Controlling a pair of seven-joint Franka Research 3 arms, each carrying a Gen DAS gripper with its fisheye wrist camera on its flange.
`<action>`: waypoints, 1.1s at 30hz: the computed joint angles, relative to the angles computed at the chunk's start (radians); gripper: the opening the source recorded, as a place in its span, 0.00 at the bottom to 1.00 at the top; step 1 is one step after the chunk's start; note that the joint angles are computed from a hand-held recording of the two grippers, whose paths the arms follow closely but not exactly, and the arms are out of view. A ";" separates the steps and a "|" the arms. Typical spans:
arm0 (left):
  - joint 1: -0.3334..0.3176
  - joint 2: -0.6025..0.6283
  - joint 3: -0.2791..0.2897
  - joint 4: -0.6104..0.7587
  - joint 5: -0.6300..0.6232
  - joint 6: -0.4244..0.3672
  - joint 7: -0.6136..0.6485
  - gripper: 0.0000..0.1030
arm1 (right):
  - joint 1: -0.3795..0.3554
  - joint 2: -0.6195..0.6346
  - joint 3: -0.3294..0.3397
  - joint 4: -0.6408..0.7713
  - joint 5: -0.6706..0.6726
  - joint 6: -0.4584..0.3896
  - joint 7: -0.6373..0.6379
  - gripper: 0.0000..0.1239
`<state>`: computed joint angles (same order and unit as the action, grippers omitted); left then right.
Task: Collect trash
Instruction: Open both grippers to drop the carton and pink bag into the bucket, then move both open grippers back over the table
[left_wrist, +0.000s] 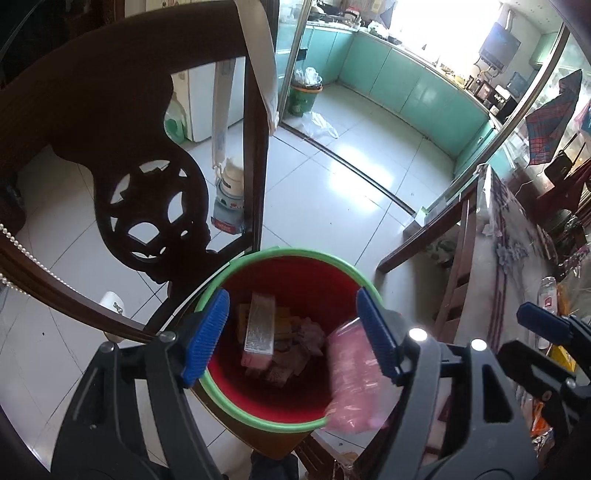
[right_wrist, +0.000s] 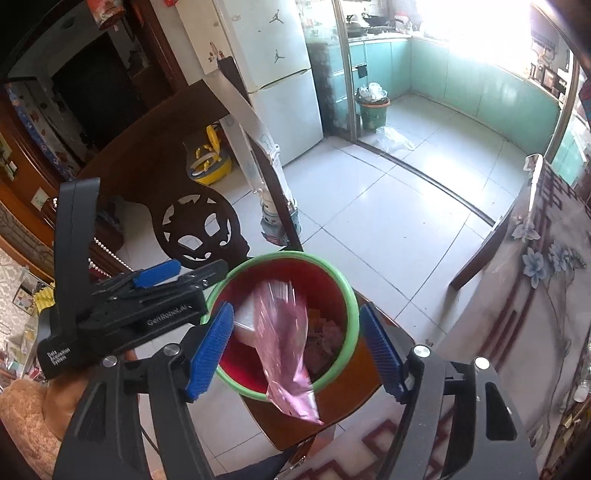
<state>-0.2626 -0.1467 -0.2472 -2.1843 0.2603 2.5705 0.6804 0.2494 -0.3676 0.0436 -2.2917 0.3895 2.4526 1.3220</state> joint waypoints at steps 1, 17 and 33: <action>-0.001 -0.004 0.000 -0.001 -0.003 0.002 0.001 0.67 | -0.003 -0.014 -0.001 -0.008 0.000 0.001 0.005 0.56; -0.075 0.041 -0.047 0.090 -0.004 0.033 0.055 0.67 | -0.140 -0.317 -0.033 -0.210 -0.084 -0.017 0.132 0.56; -0.286 0.269 -0.138 0.395 0.120 -0.050 -0.022 0.67 | -0.530 -0.654 -0.240 -0.384 -0.243 -0.241 0.053 0.56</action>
